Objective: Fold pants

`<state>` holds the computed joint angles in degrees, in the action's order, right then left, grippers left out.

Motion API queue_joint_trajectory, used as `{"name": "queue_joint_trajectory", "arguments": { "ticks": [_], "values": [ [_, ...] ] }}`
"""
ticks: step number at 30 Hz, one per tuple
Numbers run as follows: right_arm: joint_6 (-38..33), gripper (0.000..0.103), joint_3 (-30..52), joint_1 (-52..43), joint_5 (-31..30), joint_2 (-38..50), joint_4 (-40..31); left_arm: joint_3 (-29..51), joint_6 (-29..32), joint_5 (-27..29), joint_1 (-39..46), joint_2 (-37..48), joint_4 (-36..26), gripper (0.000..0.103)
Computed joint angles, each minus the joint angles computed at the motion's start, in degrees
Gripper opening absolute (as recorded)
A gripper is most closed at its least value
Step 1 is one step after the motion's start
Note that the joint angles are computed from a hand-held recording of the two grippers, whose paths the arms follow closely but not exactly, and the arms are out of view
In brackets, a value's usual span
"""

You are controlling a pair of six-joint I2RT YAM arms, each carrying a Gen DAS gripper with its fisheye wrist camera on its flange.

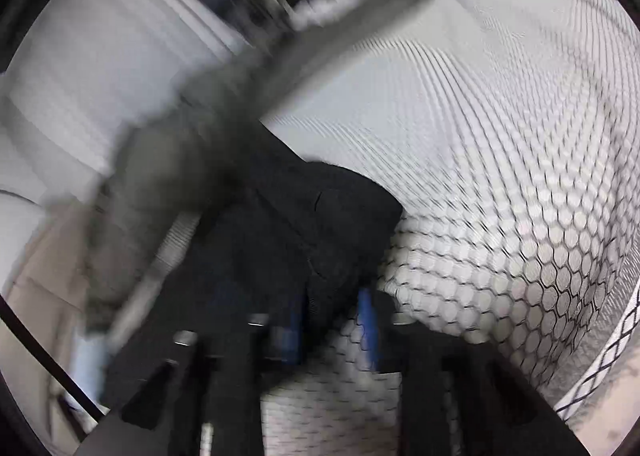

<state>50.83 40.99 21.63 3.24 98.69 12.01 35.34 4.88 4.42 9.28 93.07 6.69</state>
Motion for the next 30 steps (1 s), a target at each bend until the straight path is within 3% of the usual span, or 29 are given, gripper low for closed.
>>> {"name": "queue_joint_trajectory", "arguments": {
  "ticks": [2,3,4,8,11,13,15,18,21,24,29,30],
  "values": [
    [1.6,0.04,0.2,1.6,2.6,-3.7,-3.7,0.0,-0.3,0.1,0.5,-0.9,-0.8,0.079],
    [0.1,0.066,-0.1,2.7,4.6,-7.2,-6.1,-0.3,-0.3,0.8,0.9,-1.8,-1.3,0.079],
    [-0.7,0.084,0.2,4.4,7.9,-10.3,-8.6,-0.5,-0.1,1.6,1.4,-2.7,-1.6,0.079],
    [-8.1,0.086,6.3,9.4,11.0,-18.1,-19.0,-0.8,-0.6,4.5,3.5,-8.0,-3.7,0.079],
    [-15.1,0.094,13.0,12.6,15.5,-19.5,-25.7,-1.3,-2.8,6.4,5.6,-11.8,-3.3,0.08],
    [-18.0,0.094,18.4,11.6,14.6,-17.6,-29.6,-0.2,-3.9,8.0,7.4,-12.0,-4.3,0.08],
    [-18.8,0.094,22.8,8.3,9.7,-15.5,-32.3,1.6,-4.5,9.0,9.3,-10.6,-6.0,0.08],
    [-22.6,0.094,31.6,3.3,5.5,-7.7,-34.1,3.3,-4.7,9.2,10.6,-8.4,-7.0,0.08],
    [-27.4,0.094,44.7,-2.0,1.1,5.6,-37.9,3.5,-4.2,7.9,10.3,-7.1,-6.6,0.08],
    [-28.6,0.094,54.6,-5.1,0.4,15.9,-42.6,3.6,-3.7,7.0,9.6,-6.2,-6.5,0.08],
    [-29.9,0.093,69.5,-8.3,-8.9,31.5,-49.1,4.9,-3.0,5.6,8.1,-3.6,-5.7,0.08],
    [-31.4,0.089,71.7,-8.1,-9.5,33.9,-49.9,5.1,-2.9,5.6,7.8,-3.1,-5.6,0.08]
  ]
}}
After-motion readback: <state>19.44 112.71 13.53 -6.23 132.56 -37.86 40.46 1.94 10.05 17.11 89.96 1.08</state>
